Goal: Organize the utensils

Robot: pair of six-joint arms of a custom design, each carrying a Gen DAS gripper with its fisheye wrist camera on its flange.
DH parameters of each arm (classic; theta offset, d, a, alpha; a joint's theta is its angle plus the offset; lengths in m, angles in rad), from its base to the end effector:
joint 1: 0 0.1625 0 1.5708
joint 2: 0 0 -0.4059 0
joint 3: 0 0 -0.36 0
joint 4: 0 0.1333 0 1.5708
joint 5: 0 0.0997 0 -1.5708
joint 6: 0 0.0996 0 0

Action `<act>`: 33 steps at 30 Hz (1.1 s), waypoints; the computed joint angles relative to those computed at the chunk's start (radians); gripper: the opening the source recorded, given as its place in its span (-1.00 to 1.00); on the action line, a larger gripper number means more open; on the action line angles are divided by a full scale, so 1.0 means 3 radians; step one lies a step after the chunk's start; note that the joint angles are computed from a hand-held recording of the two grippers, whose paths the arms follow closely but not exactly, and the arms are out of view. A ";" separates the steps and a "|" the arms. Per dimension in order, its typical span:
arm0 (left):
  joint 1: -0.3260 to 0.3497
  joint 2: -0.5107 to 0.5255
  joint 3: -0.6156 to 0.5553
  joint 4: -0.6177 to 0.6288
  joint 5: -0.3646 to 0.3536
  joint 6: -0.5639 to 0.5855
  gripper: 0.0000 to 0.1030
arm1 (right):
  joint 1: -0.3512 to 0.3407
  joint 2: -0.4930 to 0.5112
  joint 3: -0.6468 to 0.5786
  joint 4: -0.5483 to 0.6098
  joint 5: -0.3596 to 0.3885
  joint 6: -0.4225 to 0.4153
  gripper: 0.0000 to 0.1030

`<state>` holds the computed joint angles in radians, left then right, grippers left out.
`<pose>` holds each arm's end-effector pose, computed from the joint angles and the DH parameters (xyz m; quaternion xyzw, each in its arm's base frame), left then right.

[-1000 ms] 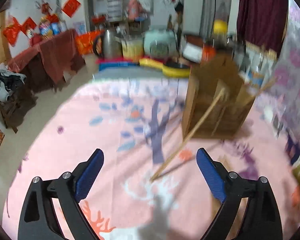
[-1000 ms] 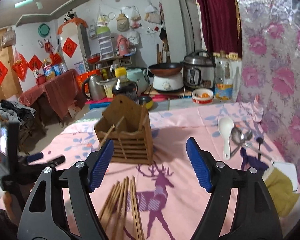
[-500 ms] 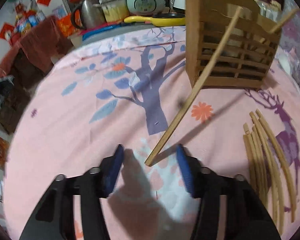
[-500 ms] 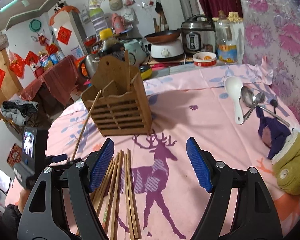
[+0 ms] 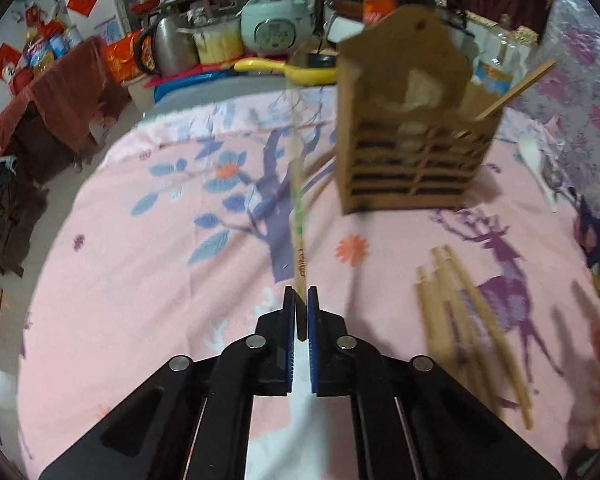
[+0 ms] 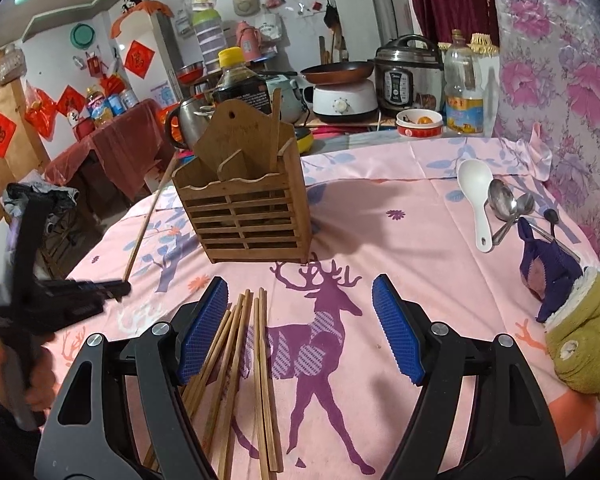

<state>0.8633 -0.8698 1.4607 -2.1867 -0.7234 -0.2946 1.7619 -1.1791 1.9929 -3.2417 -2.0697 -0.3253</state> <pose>-0.2723 -0.6383 0.2087 0.1818 0.8932 -0.2075 0.3551 0.1854 -0.5076 0.2941 0.1259 -0.8784 0.3867 0.2510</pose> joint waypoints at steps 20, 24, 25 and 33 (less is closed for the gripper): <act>-0.0718 0.0250 -0.0769 -0.0422 0.0494 0.0680 -0.89 | -0.0010 -0.0076 0.0043 0.0074 0.0135 0.0043 0.42; -0.0792 0.0512 -0.1093 -0.1028 0.0558 0.1187 -0.89 | -0.0022 -0.0075 0.0046 0.0069 0.0145 0.0076 0.42; -0.0799 0.0598 -0.1187 -0.1204 0.0580 0.1340 -0.89 | -0.0028 -0.0074 0.0043 0.0077 0.0145 0.0089 0.42; -0.0597 0.1202 -0.1947 -0.1629 0.0493 0.1690 -0.89 | -0.0066 -0.0063 -0.0001 0.0186 0.0141 0.0126 0.42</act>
